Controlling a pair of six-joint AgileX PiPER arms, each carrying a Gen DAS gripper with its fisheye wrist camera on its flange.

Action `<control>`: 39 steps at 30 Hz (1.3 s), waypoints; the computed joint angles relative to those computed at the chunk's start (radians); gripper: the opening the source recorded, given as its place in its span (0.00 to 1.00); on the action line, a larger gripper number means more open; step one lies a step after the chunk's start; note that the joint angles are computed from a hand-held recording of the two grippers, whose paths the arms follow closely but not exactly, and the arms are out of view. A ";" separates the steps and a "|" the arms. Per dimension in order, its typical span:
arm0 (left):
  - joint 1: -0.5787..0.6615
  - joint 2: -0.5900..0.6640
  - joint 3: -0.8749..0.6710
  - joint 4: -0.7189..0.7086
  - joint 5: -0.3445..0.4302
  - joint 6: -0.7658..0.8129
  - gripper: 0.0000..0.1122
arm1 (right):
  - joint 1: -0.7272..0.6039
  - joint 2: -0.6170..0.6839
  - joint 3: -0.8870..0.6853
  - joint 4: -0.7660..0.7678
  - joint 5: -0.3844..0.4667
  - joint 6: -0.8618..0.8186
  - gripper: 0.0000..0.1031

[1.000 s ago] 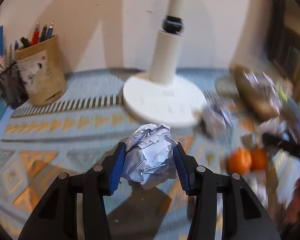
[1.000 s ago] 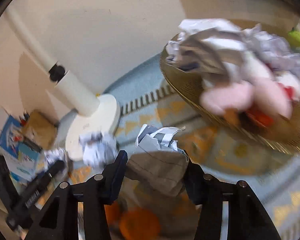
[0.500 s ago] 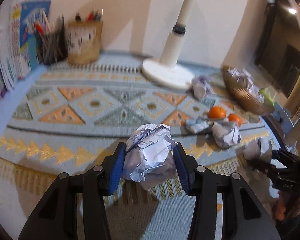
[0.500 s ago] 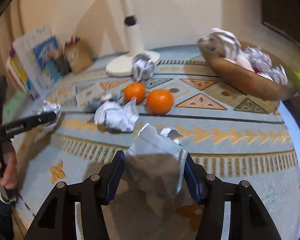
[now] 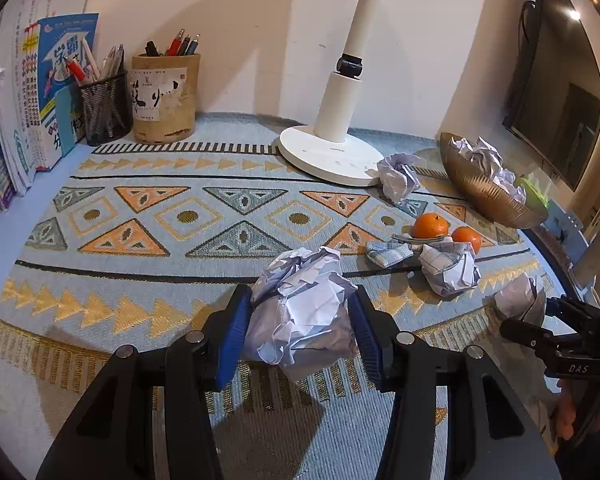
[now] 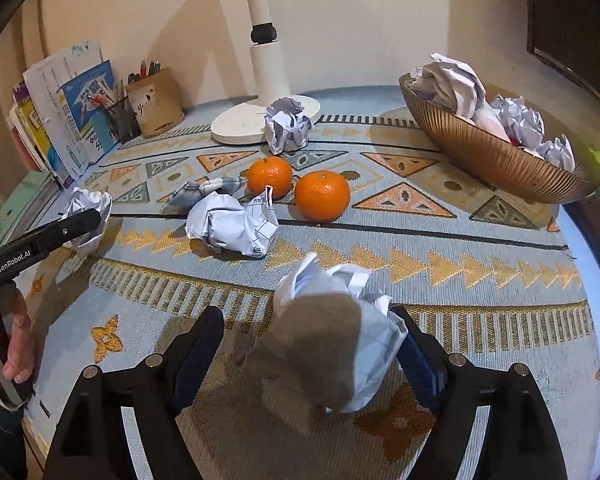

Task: Organize objects
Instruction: 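Grasp a paper ball by the lamp base with the left tool while the right tool grasps a grey paper, then carry both held papers over the bowl and open both tools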

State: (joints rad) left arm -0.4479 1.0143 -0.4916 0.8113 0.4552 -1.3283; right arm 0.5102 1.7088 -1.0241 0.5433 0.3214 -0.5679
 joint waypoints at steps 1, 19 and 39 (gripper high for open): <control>0.008 -0.002 0.002 -0.011 -0.008 0.013 0.42 | -0.004 0.003 -0.002 0.010 0.005 -0.007 0.79; -0.021 0.015 -0.136 -0.229 0.031 0.288 0.41 | -0.012 -0.104 0.116 0.436 -0.058 -0.476 0.48; -0.036 1.038 -1.534 -1.010 0.236 1.125 0.41 | -0.432 0.172 -0.560 0.200 0.067 0.077 0.48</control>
State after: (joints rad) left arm -0.4842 2.0520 -2.0260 -0.1986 0.6909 -0.2032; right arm 0.0786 1.8805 -1.5840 0.7436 0.3886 -0.4906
